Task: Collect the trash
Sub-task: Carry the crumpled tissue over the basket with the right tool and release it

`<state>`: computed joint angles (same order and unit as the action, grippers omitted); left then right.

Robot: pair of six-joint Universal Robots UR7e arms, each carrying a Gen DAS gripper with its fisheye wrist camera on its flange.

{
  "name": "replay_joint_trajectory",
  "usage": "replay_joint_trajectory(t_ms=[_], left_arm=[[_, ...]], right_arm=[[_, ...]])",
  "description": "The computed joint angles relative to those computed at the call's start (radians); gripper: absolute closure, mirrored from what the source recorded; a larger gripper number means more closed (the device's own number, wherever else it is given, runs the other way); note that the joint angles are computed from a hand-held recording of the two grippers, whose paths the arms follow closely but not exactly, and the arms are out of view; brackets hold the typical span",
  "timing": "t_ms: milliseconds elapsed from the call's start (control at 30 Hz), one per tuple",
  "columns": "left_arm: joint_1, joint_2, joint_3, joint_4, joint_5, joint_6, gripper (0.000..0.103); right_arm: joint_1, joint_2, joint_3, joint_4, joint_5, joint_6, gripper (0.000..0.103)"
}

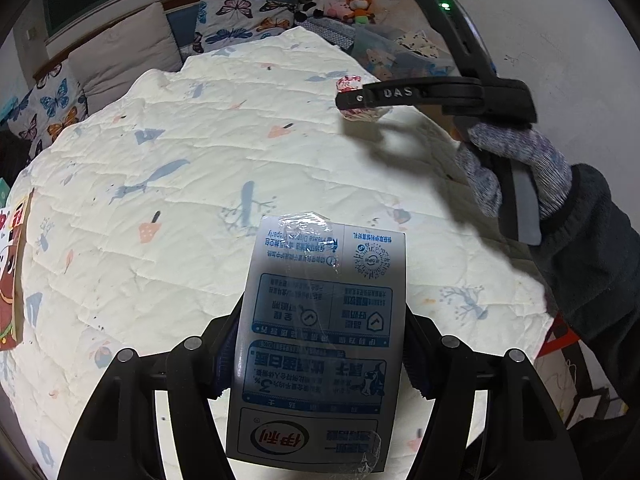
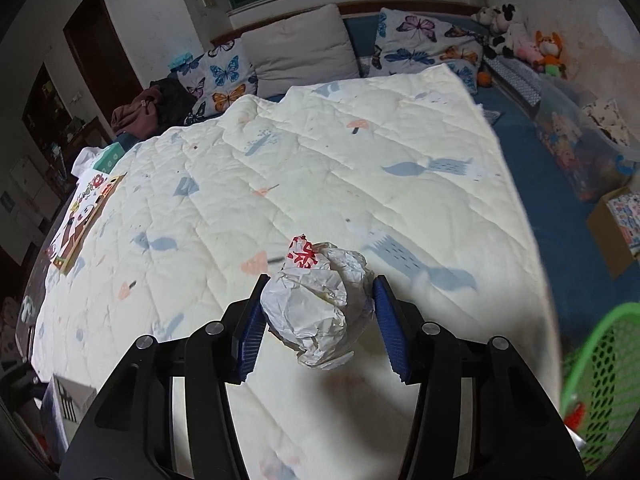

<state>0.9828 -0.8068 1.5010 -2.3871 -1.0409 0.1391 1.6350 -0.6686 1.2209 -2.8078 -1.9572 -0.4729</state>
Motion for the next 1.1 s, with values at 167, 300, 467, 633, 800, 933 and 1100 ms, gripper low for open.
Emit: replay_joint_trajectory(t_ms=[167,300,467,633,800,933,1100], left_arm=[[-0.019,0.011,0.002,-0.011,-0.008,-0.005,0.039],[-0.035,0.025,-0.002,-0.011,-0.023,-0.014,0.039],[-0.058,0.044,-0.004,-0.016,-0.045,-0.013,0.039],[-0.08,0.073,-0.022,-0.013,-0.073,-0.016,0.039],[-0.102,0.115,-0.051,-0.01,-0.105,-0.011,0.039],[-0.117,0.156,-0.092,0.004,-0.137,-0.017,0.039],[-0.136,0.199,-0.135,0.018,-0.16,-0.021,0.039]], right_arm=[[-0.01,-0.08,0.113,-0.054,0.007,0.007,0.051],[-0.02,-0.142,0.205,-0.105,-0.005,0.0,0.051],[-0.035,-0.217,0.31,-0.166,-0.013,-0.008,0.051],[-0.06,-0.301,0.414,-0.219,-0.014,-0.003,0.051],[-0.092,-0.38,0.499,-0.264,-0.028,-0.001,0.051],[-0.119,-0.437,0.559,-0.304,-0.048,-0.005,0.051],[-0.155,-0.493,0.602,-0.329,-0.061,0.001,0.051]])
